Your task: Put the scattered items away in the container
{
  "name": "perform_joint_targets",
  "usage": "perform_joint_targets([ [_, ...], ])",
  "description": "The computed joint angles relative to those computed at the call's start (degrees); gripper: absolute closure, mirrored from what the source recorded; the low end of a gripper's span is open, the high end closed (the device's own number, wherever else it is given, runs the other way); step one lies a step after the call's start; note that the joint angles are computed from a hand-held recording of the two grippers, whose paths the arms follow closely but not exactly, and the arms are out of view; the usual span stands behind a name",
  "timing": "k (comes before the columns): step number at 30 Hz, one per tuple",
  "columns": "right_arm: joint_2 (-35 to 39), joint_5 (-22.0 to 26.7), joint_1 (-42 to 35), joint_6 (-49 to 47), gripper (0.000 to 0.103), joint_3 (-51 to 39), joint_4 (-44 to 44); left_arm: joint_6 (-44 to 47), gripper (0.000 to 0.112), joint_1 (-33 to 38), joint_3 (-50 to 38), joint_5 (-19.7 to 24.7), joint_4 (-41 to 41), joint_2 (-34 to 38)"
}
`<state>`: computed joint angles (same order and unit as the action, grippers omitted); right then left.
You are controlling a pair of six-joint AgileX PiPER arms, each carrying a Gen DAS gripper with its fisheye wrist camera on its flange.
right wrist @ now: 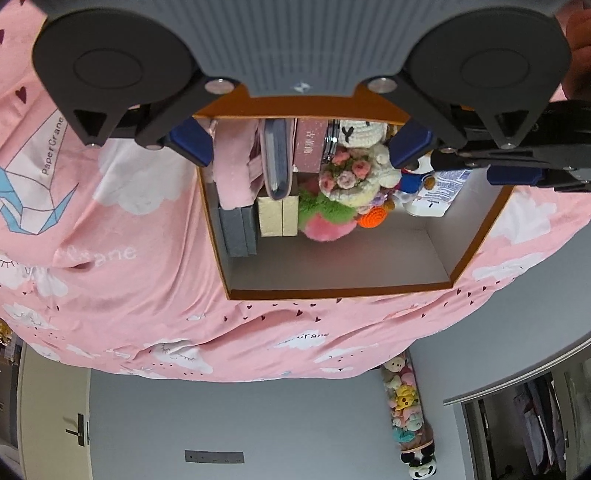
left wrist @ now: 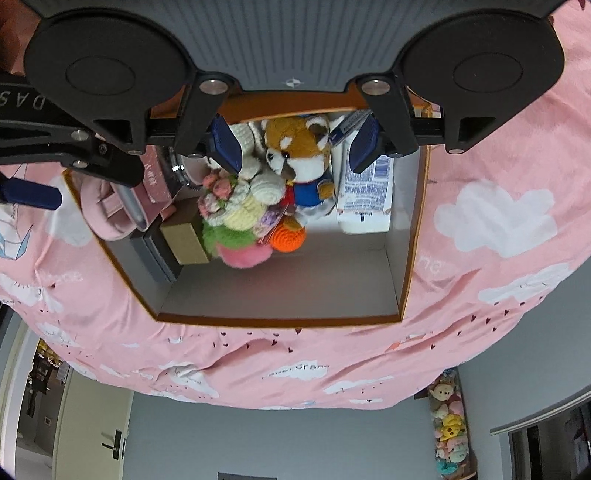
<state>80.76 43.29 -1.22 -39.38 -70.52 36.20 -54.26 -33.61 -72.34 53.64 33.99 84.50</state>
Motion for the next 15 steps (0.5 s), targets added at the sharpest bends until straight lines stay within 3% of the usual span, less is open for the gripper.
perform_joint_targets([
  [4,-0.45,-3.22,1.00,0.32,0.001,1.91,-0.76,-0.62,0.030,0.42,1.27,-1.04,-0.29,0.21],
  [9,-2.27,-13.88,5.10,5.70,0.001,6.77,-8.83,-2.64,0.026,-0.15,2.19,-1.76,1.61,0.78],
  [11,-2.21,-16.07,5.53,4.88,0.001,7.69,-8.73,-3.56,0.024,-0.14,2.38,-1.97,2.16,1.07],
  [15,-0.45,-13.18,3.27,-0.74,0.001,6.57,-1.66,-5.16,0.017,1.21,3.63,-3.74,1.44,0.88],
])
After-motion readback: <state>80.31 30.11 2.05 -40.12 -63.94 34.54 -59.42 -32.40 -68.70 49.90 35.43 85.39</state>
